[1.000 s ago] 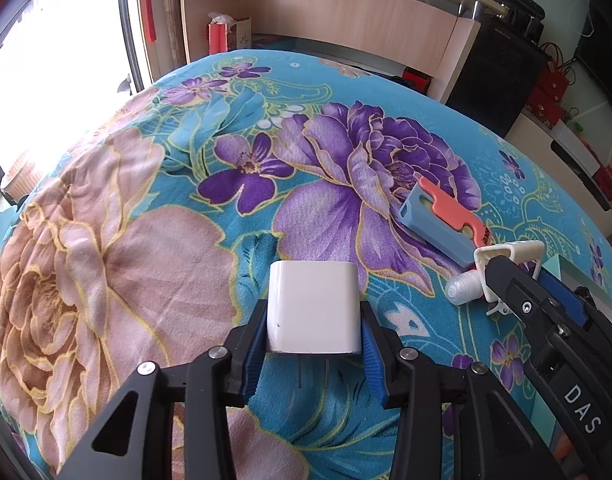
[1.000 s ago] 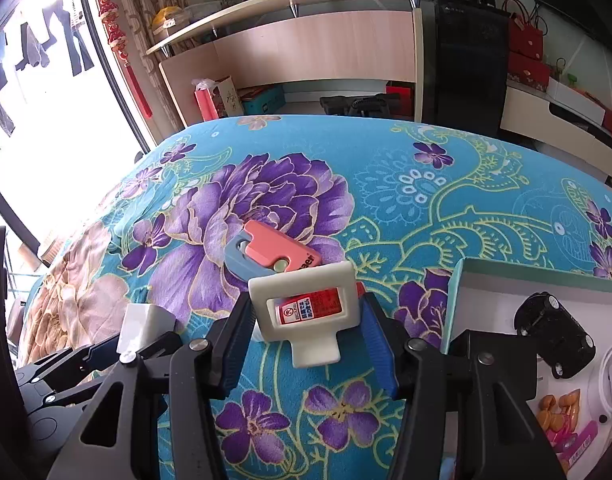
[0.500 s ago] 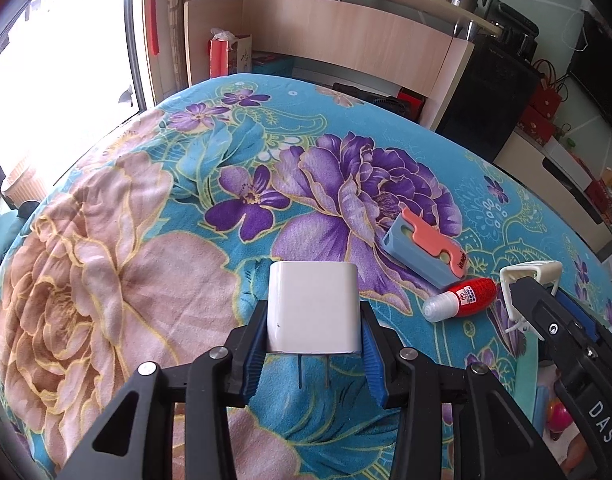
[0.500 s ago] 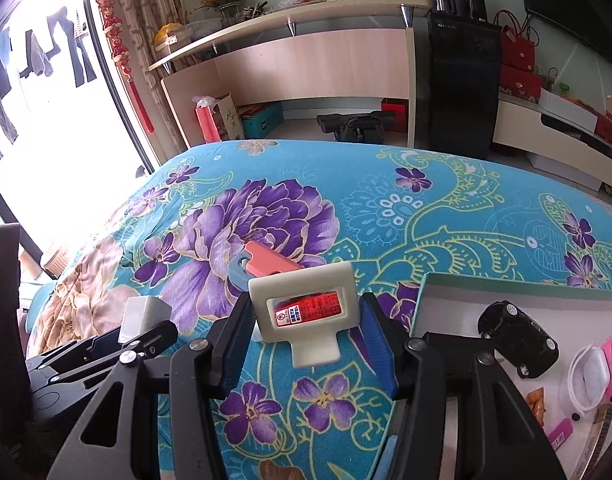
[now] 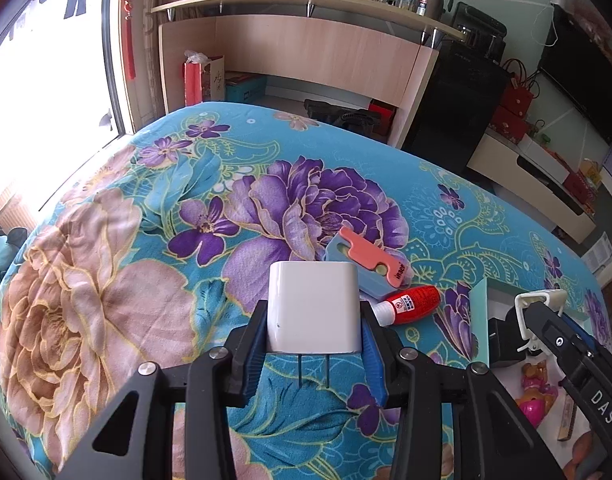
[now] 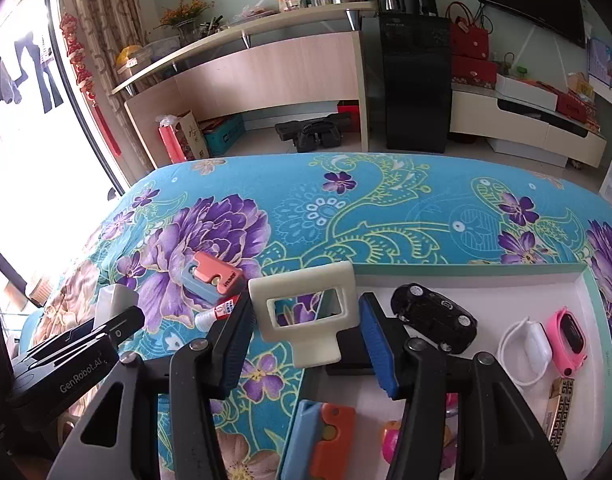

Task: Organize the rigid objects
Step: 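Carry the white charger cube and white-and-red clip into the tray and release both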

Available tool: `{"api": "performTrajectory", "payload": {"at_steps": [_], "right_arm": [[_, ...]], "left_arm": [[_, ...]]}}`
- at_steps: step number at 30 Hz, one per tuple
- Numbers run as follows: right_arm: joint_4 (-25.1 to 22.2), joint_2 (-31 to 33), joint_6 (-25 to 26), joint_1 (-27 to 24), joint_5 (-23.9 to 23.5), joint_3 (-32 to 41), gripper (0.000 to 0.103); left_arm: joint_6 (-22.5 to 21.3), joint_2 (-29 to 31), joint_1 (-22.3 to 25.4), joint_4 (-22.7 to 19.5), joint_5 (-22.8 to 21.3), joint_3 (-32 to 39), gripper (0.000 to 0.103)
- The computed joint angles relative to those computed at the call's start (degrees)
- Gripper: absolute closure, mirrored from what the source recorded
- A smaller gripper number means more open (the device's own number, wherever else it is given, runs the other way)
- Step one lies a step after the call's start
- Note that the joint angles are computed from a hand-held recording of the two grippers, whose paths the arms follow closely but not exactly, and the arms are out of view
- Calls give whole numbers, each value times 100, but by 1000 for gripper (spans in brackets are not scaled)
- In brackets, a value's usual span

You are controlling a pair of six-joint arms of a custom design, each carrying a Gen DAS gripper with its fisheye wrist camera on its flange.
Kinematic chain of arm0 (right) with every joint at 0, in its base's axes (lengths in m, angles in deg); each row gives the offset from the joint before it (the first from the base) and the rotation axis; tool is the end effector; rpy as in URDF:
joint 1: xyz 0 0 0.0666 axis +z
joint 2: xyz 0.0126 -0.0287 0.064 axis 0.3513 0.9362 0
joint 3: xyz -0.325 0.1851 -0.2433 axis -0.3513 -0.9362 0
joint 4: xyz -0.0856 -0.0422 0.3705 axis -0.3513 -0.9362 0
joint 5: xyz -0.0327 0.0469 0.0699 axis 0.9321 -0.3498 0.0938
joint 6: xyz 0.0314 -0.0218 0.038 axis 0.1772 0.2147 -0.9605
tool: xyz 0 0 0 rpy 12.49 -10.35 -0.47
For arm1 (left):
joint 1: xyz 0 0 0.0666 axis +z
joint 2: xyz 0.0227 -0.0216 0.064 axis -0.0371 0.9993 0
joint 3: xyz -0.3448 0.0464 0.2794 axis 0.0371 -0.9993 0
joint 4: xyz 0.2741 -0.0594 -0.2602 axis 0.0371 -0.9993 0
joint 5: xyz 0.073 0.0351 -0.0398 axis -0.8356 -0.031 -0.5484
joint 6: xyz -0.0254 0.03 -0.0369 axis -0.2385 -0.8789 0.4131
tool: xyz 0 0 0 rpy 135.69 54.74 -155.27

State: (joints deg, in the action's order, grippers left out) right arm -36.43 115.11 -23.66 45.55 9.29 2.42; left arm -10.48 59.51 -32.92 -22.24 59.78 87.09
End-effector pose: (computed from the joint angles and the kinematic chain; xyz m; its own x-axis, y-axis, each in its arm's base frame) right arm 0.3583 0.1501 0.3997 -0.6367 0.4026 -0.6577 0.3936 0.9031 0.1717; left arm 0.4451 -0.2653 0.3772 -0.7860 0.1435 -0.6014 0.2986 0.9398 -0.1661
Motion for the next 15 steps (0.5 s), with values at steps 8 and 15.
{"api": "performTrajectory", "payload": {"at_steps": [8,15], "right_arm": [[-692,-563,-687,-306,264,-268,49],[-1232,-1048,-1268,-590,413,-530,49]], "left_arm": [[-220,-61,-426,44,72,119,58],[-573,-54,-974,42,172,254,58]]}}
